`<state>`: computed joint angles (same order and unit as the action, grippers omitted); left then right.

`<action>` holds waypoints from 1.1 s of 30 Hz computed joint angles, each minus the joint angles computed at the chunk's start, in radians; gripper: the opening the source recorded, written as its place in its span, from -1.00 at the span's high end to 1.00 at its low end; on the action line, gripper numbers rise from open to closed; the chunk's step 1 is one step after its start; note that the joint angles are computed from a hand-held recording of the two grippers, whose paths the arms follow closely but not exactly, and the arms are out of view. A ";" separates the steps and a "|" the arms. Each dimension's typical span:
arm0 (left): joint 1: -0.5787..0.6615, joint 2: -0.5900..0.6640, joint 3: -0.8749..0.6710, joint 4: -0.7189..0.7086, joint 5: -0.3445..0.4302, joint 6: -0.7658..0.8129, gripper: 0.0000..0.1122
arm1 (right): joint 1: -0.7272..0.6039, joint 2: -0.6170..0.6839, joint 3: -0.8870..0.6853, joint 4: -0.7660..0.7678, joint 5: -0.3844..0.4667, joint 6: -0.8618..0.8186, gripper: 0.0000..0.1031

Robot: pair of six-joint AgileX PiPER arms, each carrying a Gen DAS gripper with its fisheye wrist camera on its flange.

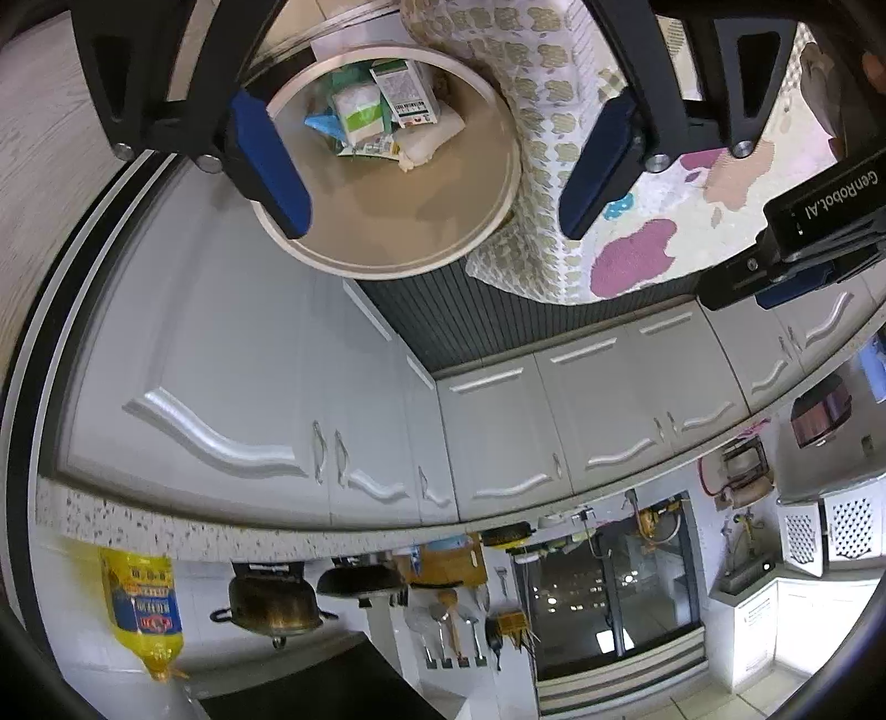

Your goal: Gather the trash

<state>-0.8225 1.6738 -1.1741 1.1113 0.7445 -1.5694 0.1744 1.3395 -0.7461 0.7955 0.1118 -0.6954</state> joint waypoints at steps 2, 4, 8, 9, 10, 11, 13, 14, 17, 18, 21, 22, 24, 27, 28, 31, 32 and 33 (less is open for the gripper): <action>-0.006 -0.019 0.016 0.016 0.002 -0.016 -0.26 | 0.012 -0.017 0.006 -0.030 -0.008 0.032 -0.88; -0.013 -0.026 0.018 0.029 0.012 -0.027 -0.26 | 0.023 -0.031 0.011 -0.113 -0.016 0.116 -0.91; -0.030 -0.045 0.034 0.069 0.035 -0.054 -0.26 | 0.031 -0.052 0.019 -0.109 -0.018 0.116 -1.00; -0.034 -0.049 0.037 0.075 0.041 -0.057 -0.26 | 0.035 -0.057 0.021 -0.134 -0.019 0.143 -1.00; -0.039 -0.053 0.040 0.084 0.048 -0.063 -0.26 | 0.039 -0.062 0.021 -0.171 -0.018 0.183 -1.00; -0.045 -0.058 0.042 0.090 0.054 -0.066 -0.26 | 0.043 -0.064 0.021 -0.202 -0.018 0.214 -1.00; -0.049 -0.065 0.045 0.096 0.060 -0.066 -0.26 | 0.039 -0.063 0.017 -0.197 -0.013 0.207 -1.00; -0.052 -0.069 0.046 0.099 0.064 -0.068 -0.26 | 0.040 -0.064 0.018 -0.203 -0.014 0.214 -1.00; -0.054 -0.086 0.062 0.114 0.058 -0.083 -0.26 | 0.040 -0.069 0.020 -0.206 -0.017 0.217 -1.00; -0.052 -0.094 0.068 0.117 0.053 -0.092 -0.26 | 0.037 -0.072 0.022 -0.193 -0.017 0.202 -1.00; -0.046 -0.117 0.092 0.128 0.031 -0.123 -0.26 | 0.034 -0.086 0.028 -0.233 -0.022 0.239 -1.00; -0.040 -0.123 0.097 0.129 0.019 -0.129 -0.27 | 0.033 -0.088 0.028 -0.233 -0.021 0.239 -1.00; -0.034 -0.126 0.097 0.118 0.010 -0.120 -0.30 | 0.029 -0.094 0.028 -0.223 -0.018 0.230 -1.00; -0.037 -0.131 0.100 0.124 0.018 -0.121 -0.42 | 0.023 -0.096 0.025 -0.196 -0.014 0.198 -1.00; -0.038 -0.134 0.103 0.130 0.020 -0.128 -0.42 | 0.024 -0.098 0.026 -0.196 -0.014 0.198 -1.00; -0.043 -0.142 0.112 0.147 0.024 -0.146 -0.42 | 0.026 -0.097 0.023 -0.237 -0.016 0.233 -1.00; -0.043 -0.142 0.112 0.146 0.026 -0.142 -0.42 | 0.032 -0.097 0.021 -0.304 -0.017 0.299 -1.00; -0.040 -0.141 0.108 0.142 0.026 -0.134 -0.42 | 0.034 -0.096 0.020 -0.331 -0.016 0.326 -1.00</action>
<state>-0.8627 1.5323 -1.0662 1.2528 0.7703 -1.7033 0.2082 1.2431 -0.7266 0.4642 0.0954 -0.3692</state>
